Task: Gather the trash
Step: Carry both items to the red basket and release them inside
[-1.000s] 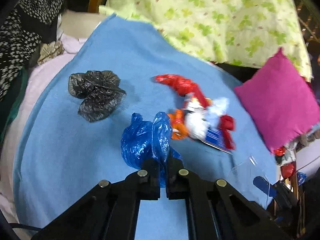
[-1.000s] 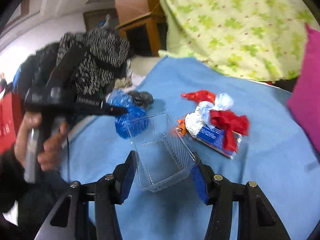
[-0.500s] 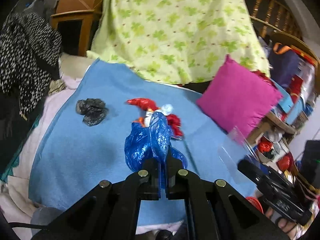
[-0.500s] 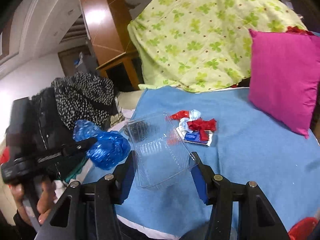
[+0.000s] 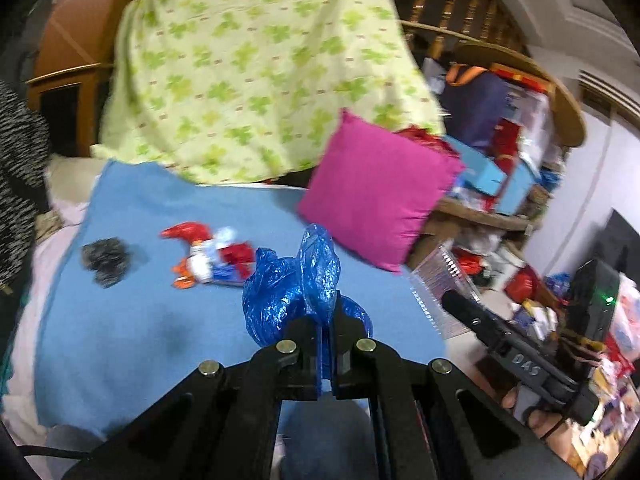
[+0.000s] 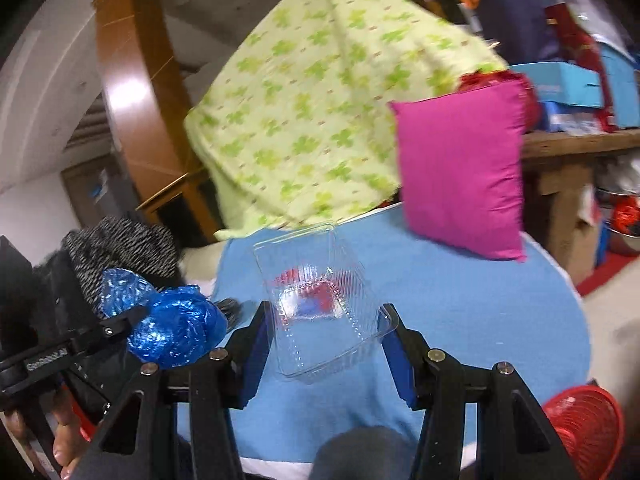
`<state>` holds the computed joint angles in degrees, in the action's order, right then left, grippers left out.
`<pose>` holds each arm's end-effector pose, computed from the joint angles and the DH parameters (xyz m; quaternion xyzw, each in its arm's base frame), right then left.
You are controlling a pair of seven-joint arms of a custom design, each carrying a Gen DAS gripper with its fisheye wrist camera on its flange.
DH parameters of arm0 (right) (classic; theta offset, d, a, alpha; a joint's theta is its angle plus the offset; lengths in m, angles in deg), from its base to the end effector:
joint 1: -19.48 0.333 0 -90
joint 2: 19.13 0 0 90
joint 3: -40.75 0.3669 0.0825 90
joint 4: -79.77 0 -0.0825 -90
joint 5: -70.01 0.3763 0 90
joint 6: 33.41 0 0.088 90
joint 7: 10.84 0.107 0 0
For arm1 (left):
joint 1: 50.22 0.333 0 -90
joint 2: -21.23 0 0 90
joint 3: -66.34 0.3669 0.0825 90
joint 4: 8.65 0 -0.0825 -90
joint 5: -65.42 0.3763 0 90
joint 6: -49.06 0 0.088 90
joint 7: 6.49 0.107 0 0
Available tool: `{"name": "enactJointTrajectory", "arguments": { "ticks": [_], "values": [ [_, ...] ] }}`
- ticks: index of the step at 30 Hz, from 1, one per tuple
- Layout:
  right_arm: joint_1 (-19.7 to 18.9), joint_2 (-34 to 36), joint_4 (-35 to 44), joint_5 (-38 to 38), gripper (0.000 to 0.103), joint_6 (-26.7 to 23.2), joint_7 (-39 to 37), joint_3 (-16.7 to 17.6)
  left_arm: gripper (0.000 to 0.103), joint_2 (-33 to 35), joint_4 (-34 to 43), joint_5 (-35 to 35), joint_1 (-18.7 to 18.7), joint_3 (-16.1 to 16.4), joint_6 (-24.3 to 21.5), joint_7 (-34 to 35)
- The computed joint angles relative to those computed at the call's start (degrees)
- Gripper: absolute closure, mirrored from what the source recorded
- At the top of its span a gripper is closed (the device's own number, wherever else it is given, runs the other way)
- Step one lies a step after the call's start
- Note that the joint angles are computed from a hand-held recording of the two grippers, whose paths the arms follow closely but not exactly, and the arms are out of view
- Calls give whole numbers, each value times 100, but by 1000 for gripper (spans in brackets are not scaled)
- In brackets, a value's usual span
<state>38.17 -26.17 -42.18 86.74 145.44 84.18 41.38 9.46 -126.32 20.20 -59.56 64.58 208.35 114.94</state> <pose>0.5235 0.1578 0.6524 -0.5882 0.6110 -0.2177 0.4830 0.5211 -0.0719 0.6796 -0.5696 0.6514 -0.4674 0.1810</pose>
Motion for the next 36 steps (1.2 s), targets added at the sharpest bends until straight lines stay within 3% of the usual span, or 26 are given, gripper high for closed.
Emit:
{"name": "enactJointTrajectory", "arguments": {
  "ticks": [3,8,13,18,22,32,36],
  "values": [
    [-1245,-399,-331,-1347,47,22,1413,773,100,78,238,-205,-185,-43,-183,277],
    [-2479,-1236,-941,-2328,47,-147,2676,1210,100,268,656,-974,-425,-157,-829,1006],
    [-3086,-1776,-1451,-2791,47,-635,3177,1122,100,727,1152,-1049,-425,-538,-1568,1090],
    [-3659,-1872,-1944,-3197,47,-747,3804,1123,100,1239,1360,-681,-476,-992,-1695,1040],
    [-3377,-1717,-2270,-3086,47,-919,3823,629,100,1731,1451,-231,-601,-1296,-1691,881],
    [-3270,-1634,-2875,-2922,46,-965,3783,109,100,2764,2070,1082,-783,-1661,-2243,-69],
    [-3145,-1507,-2958,-2611,46,-839,3674,-95,100,3055,2264,1643,-898,-1716,-2234,-437]
  ]
}}
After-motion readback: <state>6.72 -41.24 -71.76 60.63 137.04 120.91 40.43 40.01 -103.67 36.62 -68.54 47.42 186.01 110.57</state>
